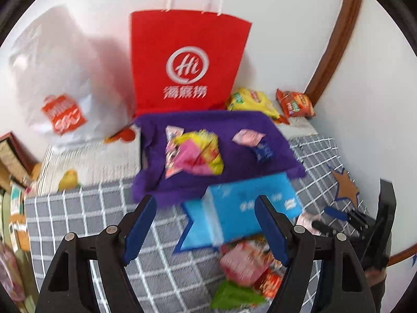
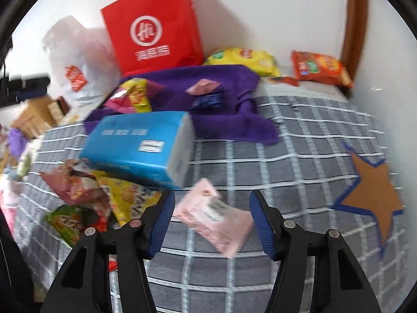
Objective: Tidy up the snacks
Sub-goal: 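Withdraw both tools from the towel back over the bed, then close the right tool on the white-pink biscuit packet and lift it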
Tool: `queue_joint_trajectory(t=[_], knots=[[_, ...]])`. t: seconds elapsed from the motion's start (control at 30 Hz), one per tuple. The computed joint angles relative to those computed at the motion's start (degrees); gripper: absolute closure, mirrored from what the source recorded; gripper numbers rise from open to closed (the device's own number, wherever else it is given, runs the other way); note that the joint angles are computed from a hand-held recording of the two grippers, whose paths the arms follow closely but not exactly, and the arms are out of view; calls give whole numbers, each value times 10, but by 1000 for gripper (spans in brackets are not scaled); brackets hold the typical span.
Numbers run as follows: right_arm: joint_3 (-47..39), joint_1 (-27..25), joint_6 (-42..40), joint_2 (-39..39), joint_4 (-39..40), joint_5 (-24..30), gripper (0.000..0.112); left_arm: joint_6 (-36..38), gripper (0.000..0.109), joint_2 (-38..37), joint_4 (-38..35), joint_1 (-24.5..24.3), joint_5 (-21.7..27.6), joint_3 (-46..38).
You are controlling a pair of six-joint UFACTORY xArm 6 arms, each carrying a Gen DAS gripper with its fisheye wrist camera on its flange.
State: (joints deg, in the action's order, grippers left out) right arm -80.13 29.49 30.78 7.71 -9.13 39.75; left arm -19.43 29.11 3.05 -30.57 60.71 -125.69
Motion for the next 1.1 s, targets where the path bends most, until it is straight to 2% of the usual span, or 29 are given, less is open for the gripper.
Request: queue_joint_trajectory(t=[0.13,0.3,0.4,0.5,0.67,0.9,0.93,0.97,1.03,1.1], knots=[[-9,-2,-42,19,43,-24,52,-20,33,-75,5,3,-40,123],[-26,-8,-75,40,53,-3,50,-33,33,-127,0,10,-70,214],[-27,-9,-118,47,91,6,48,-36,33,-139,-5,11,-77,238],[-23,-4,-116,48,66,20,48,-35,33,-148,-10,10,-83,256],[-1,3,-117,32,69,30,48,-33,33,-157,-19,9,-96,276],[-16,14,-42,50,-10,44,48,-29,33,-160,-30,0,-98,295],[-18,14,-33,52,-15,44,54,-28,33,-162,-31,-2,-98,300],[-21,14,-20,54,-27,45,69,-28,33,-165,-31,-4,-99,306],[-21,16,0,53,-52,45,71,-28,33,-171,-32,-6,-101,318],[-14,14,0,46,-42,40,71,-27,33,-176,-34,-8,-101,327]])
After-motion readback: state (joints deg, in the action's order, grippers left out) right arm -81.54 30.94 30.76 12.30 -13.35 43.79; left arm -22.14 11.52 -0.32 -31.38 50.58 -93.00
